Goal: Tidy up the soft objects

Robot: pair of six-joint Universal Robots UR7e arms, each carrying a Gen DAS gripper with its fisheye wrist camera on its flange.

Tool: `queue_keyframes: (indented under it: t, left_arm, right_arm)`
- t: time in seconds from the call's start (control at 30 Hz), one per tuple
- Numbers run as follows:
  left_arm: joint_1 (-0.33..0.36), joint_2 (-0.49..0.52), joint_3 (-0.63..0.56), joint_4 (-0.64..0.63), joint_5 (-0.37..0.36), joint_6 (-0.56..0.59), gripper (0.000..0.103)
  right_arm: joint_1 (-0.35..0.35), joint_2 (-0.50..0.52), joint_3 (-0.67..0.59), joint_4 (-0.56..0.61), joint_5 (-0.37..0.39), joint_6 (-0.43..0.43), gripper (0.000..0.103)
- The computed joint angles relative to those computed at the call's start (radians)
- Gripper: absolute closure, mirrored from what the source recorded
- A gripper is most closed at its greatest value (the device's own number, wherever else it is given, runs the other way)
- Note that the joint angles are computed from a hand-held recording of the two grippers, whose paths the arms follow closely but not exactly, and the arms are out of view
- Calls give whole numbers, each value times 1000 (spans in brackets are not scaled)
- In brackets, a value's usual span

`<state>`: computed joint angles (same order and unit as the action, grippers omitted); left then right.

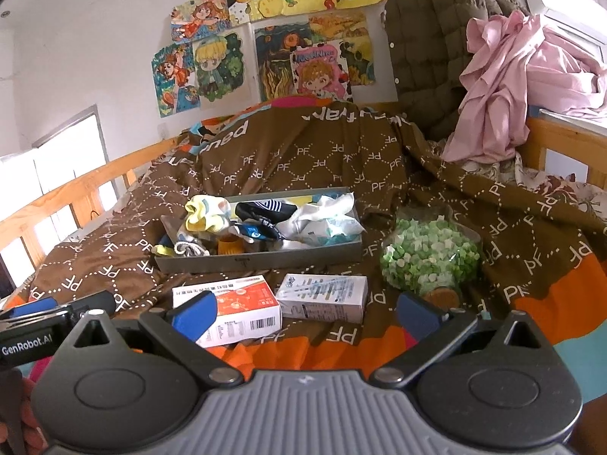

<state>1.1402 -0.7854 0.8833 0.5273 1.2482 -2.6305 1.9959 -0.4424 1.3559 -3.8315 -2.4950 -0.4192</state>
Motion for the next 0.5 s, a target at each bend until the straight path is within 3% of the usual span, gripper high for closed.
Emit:
queue_keyframes:
  t: [0.5]
  left_arm:
    - [-6,17,-19,19,-39,2,1]
  right_arm:
    - [-9,-11,5,89,-11,44,0]
